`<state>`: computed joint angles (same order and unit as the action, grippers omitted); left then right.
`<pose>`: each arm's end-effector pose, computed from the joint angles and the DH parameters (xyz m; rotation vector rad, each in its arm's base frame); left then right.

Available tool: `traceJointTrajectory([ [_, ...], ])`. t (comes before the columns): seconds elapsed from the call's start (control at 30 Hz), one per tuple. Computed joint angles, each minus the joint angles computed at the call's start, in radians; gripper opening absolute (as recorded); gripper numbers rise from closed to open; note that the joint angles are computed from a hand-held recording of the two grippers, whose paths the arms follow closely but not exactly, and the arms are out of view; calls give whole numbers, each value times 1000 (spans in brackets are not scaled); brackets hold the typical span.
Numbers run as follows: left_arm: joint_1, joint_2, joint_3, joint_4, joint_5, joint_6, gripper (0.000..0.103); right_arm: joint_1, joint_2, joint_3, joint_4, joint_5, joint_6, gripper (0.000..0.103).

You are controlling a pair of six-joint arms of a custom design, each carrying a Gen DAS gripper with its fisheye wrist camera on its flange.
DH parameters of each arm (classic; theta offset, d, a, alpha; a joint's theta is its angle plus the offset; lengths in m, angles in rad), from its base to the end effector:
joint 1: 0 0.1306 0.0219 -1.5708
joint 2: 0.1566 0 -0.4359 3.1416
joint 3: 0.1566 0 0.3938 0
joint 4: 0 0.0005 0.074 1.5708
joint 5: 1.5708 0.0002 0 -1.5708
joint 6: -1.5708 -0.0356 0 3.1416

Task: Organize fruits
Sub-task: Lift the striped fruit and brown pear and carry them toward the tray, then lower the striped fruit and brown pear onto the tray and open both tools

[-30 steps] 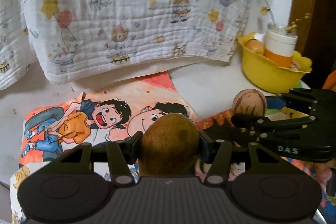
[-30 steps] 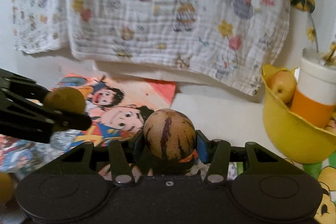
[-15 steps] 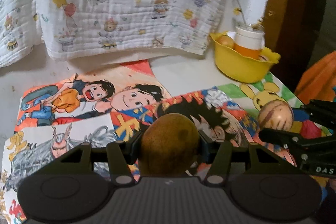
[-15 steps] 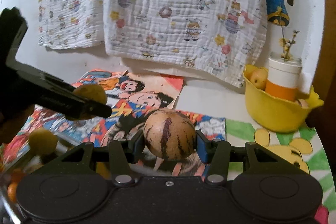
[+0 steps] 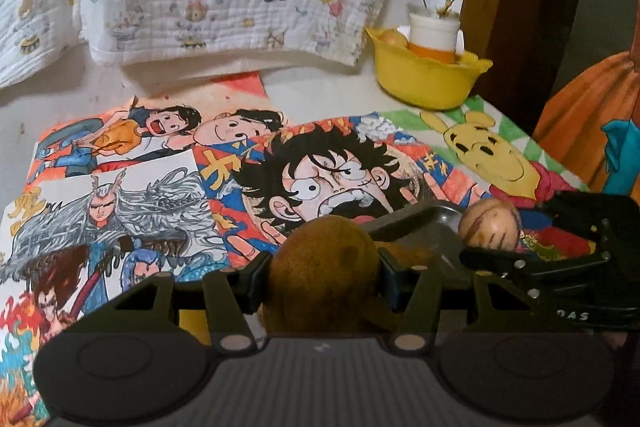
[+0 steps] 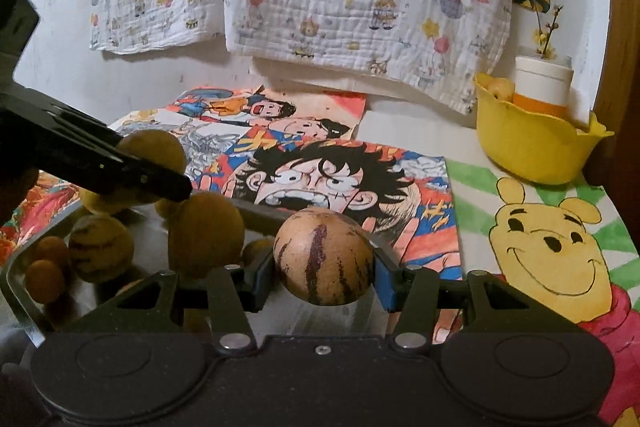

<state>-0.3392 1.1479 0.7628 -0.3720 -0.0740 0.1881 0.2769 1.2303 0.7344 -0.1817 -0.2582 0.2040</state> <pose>0.3323 -0.1150 0.3279 0.1389 2.3280 -0.1785 0.3563 0.1102 0.3036 -0.6681 2.1404 0.3294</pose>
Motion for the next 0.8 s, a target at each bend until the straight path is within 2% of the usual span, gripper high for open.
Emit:
traceJointTrajectory([
  [0.33, 3, -31, -19, -43, -23, 9, 59, -6, 4, -25, 17, -24, -80, 53],
  [0.63, 31, -2, 9, -110, -7, -13, 59, -24, 48, 26, -77, -130, -154, 53],
  [0.8, 12, 34, 29, -149, -14, -49, 58, -12, 50, 36, -91, -112, -145, 53],
])
